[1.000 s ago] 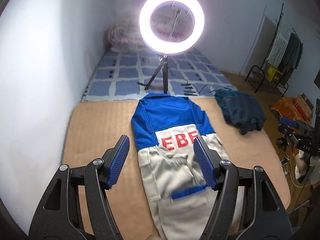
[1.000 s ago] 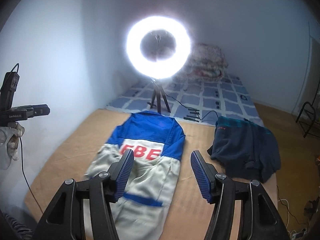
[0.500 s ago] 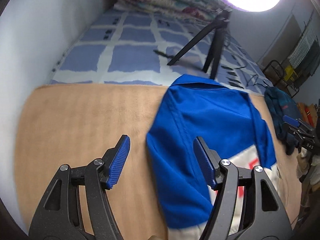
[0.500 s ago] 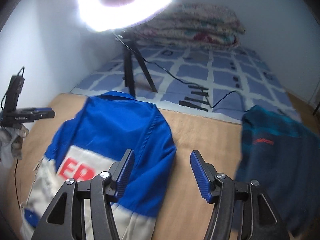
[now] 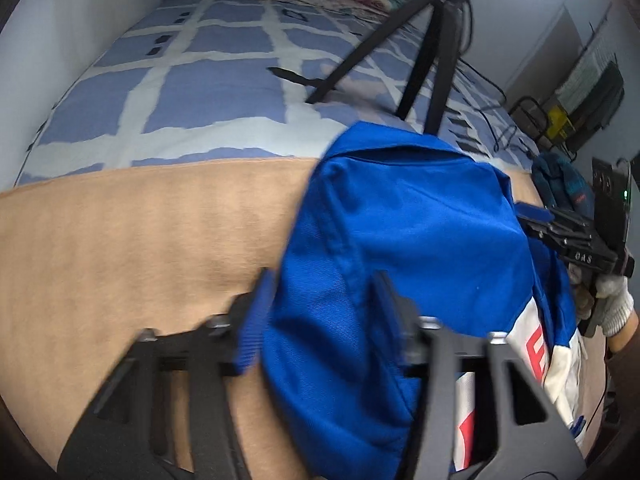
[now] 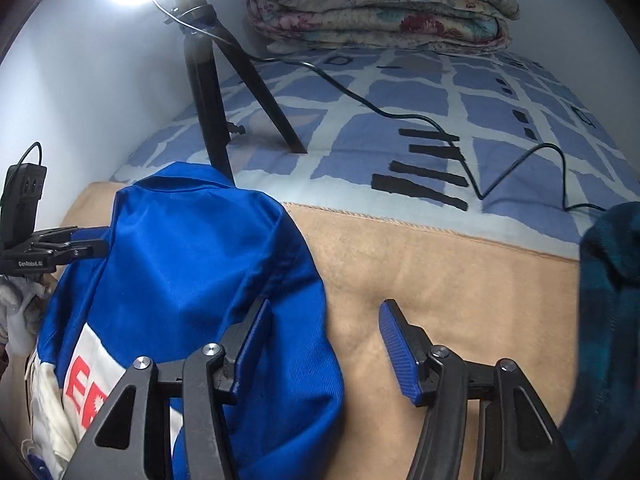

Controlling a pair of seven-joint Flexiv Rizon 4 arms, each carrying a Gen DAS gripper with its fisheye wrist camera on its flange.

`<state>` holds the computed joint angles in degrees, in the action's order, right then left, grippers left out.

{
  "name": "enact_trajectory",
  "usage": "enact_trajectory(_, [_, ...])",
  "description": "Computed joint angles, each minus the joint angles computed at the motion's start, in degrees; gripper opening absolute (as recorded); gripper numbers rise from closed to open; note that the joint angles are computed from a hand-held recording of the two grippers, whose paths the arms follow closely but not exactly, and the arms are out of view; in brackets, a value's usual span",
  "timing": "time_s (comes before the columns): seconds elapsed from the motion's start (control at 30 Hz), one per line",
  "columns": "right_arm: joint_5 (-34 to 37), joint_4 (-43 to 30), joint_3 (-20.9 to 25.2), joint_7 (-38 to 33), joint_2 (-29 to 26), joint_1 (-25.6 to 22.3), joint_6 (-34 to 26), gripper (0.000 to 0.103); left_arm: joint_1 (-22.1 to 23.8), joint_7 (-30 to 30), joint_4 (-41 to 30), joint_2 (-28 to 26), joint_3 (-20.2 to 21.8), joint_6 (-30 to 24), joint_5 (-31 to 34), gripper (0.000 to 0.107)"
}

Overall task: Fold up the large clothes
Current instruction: 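Grasp the blue collar end with both tools, then lift the blue collar end with both tools and fold it over the hem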

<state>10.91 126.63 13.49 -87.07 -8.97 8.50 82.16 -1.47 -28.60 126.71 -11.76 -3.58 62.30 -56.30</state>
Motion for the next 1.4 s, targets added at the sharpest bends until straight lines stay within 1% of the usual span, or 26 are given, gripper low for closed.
enact_trajectory(0.03, [1.0, -0.3, 0.6, -0.8, -0.3, -0.3, 0.3, 0.047, -0.4, 0.2, 0.2, 0.0, -0.2, 0.9, -0.2, 0.032])
enact_trajectory(0.07, [3.0, -0.8, 1.6, -2.3, -0.4, -1.0, 0.2, 0.043, -0.6, 0.2, 0.3, 0.0, -0.4, 1.2, -0.2, 0.028])
enact_trajectory(0.1, [5.6, -1.7, 2.7, -4.0, -0.5, -1.9, -0.6, 0.033, -0.9, 0.3, 0.4, 0.1, -0.6, 1.8, -0.2, 0.019])
enact_trajectory(0.13, [7.8, -2.8, 3.6, -5.7, -0.6, -2.6, -1.6, 0.022, -1.4, 0.4, 0.7, 0.1, -0.8, 3.0, -0.1, 0.014])
enact_trajectory(0.17, [9.2, -3.6, 3.9, -7.0, -0.7, -2.7, -2.5, 0.019, -1.9, 0.4, 1.0, 0.2, -0.9, 4.5, 0.1, 0.011])
enact_trajectory(0.2, [7.2, -2.7, 2.7, -5.4, -0.4, -1.1, -1.7, 0.014, -2.3, 0.5, 1.4, 0.4, -1.0, 5.7, 0.5, 0.007])
enact_trajectory(0.23, [3.6, -1.4, 1.0, -2.7, -0.2, 0.8, -0.6, 0.006, -2.7, 0.7, 1.7, 0.6, -1.2, 6.9, 0.6, 0.005])
enact_trajectory(0.3, [-2.7, 1.1, -1.5, 2.1, 0.7, 3.5, 1.7, 0.002, -3.1, 2.0, 2.4, 1.4, -1.7, 8.2, -0.4, 0.003])
enact_trajectory(0.37, [-5.9, 2.6, -2.2, 4.9, 1.5, 4.4, 3.4, 0.0, -3.6, 3.8, 3.1, 2.4, -2.0, 9.4, -2.5, 0.002])
enact_trajectory(0.43, [-7.3, 3.5, -2.3, 6.8, 2.5, 4.3, 4.8, 0.0, -4.5, 5.2, 3.8, 3.4, -2.1, 10.9, -4.4, 0.002])
enact_trajectory(0.47, [-8.8, 4.3, -3.0, 8.9, 3.0, 4.6, 5.8, 0.0, -4.9, 5.8, 4.1, 3.9, -2.1, 11.5, -5.2, 0.002])
enact_trajectory(0.53, [-7.3, 4.4, -1.7, 8.6, 4.0, 3.6, 6.5, 0.0, -6.0, 7.7, 4.8, 5.3, -2.0, 12.5, -7.8, 0.002])
enact_trajectory(0.63, [-6.1, 4.9, -1.0, 8.0, 5.8, 3.1, 7.1, 0.0, -7.5, 9.9, 5.7, 7.4, -1.3, 13.2, -10.9, 0.002])
enact_trajectory(0.67, [-7.8, 5.7, -1.6, 9.5, 6.6, 3.4, 7.6, 0.0, -8.1, 10.3, 6.1, 8.2, -0.9, 13.3, -11.5, 0.002])
enact_trajectory(0.7, [-9.3, 6.4, -2.0, 10.9, 7.5, 3.7, 8.0, 0.0, -8.5, 10.7, 6.3, 8.9, -0.5, 12.9, -12.1, 0.002])
enact_trajectory(0.77, [-9.5, 7.1, -2.0, 11.6, 9.0, 4.0, 8.2, 0.0, -9.3, 11.3, 7.1, 10.8, 0.4, 12.2, -13.1, 0.001])
enact_trajectory(0.8, [-11.2, 8.0, -2.1, 13.3, 10.1, 4.0, 8.7, 0.0, -9.7, 11.5, 7.5, 11.6, 0.8, 11.9, -13.4, 0.001])
enact_trajectory(0.9, [-12.9, 10.2, -2.0, 15.1, 13.8, 4.1, 9.4, 0.0, -10.9, 12.2, 9.4, 15.3, 2.1, 10.8, -13.8, 0.001])
enact_trajectory(1.0, [-12.5, 12.1, -2.4, 15.8, 18.3, 5.5, 8.7, 0.0, -11.8, 11.2, 11.3, 19.2, 3.7, 9.3, -13.1, 0.001])
enact_trajectory(1.1, [-12.9, 14.1, -2.4, 17.3, 23.4, 6.4, 7.0, 0.0, -12.5, 9.1, 14.1, 24.5, 5.4, 8.1, -10.6, 0.001])
enact_trajectory(1.2, [-16.9, 16.4, 0.9, 21.1, 29.8, 4.0, 3.9, 0.0, -13.0, 5.8, 16.8, 30.1, 6.9, 7.5, -5.7, 0.001])
enact_trajectory(1.23, [-17.1, 17.0, 1.0, 21.8, 31.9, 4.5, 2.9, 0.0, -12.9, 3.8, 18.0, 32.8, 7.5, 6.7, -3.1, 0.001])
enact_trajectory(1.27, [-16.4, 17.8, 0.8, 22.3, 34.9, 5.9, 1.1, 0.0, -12.6, 1.7, 18.7, 34.9, 8.2, 5.6, -0.4, 0.001])
enact_trajectory(1.3, [-16.4, 18.6, 1.5, 23.6, 37.7, 6.3, -0.5, 0.0, -12.5, -0.1, 19.3, 36.9, 9.0, 4.4, 1.9, 0.001])
enact_trajectory(1.33, [-16.3, 19.0, 1.5, 24.3, 39.8, 6.9, -2.1, 0.0, -11.8, -2.8, 20.2, 40.1, 9.7, 2.6, 5.2, 0.001])
enact_trajectory(1.4, [-15.5, 20.2, 2.1, 25.8, 46.2, 8.8, -7.5, 0.0, -11.5, -5.8, 21.5, 44.7, 11.0, 0.1, 10.1, 0.001])
